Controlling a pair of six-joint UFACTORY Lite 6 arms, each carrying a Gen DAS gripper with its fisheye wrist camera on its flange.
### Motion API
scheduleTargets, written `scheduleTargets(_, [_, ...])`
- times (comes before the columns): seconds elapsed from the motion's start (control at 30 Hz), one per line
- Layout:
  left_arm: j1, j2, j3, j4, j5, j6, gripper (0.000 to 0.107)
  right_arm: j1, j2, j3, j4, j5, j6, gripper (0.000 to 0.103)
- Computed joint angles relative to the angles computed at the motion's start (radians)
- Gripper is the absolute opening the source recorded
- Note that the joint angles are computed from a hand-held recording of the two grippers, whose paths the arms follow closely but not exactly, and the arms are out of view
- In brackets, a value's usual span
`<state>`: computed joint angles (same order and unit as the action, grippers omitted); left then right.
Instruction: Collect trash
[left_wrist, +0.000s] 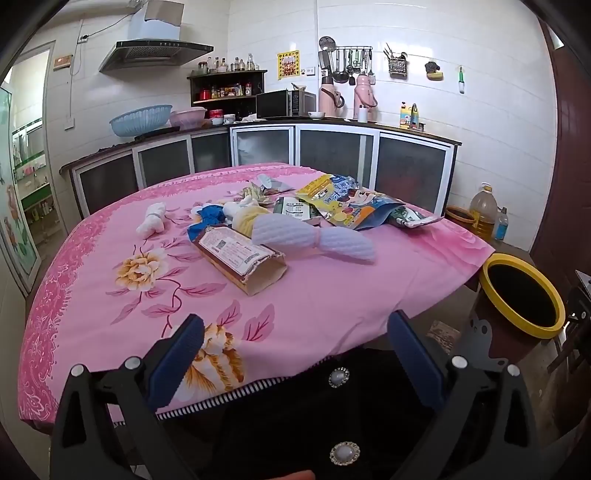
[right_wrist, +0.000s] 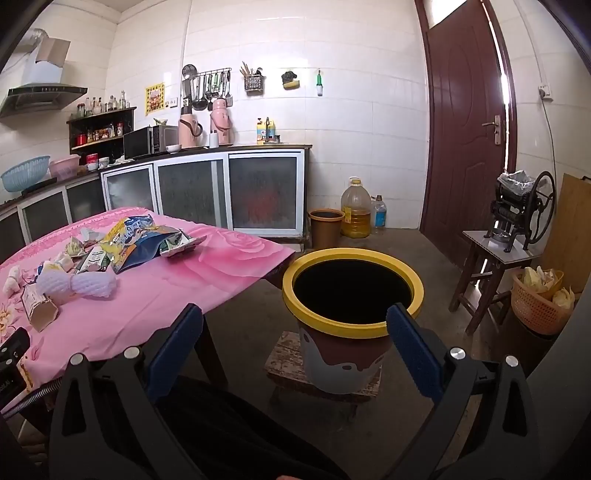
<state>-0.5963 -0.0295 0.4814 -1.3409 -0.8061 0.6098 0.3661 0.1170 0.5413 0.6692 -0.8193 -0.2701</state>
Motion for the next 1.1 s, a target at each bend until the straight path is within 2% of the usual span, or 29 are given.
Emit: scheduleTargets(1.1, [-0.005, 0.010, -0.012, 0.011, -0.006, -0.025, 0.096, 0.007, 0.008, 0.007, 0.010, -0.005, 0.003, 0.096])
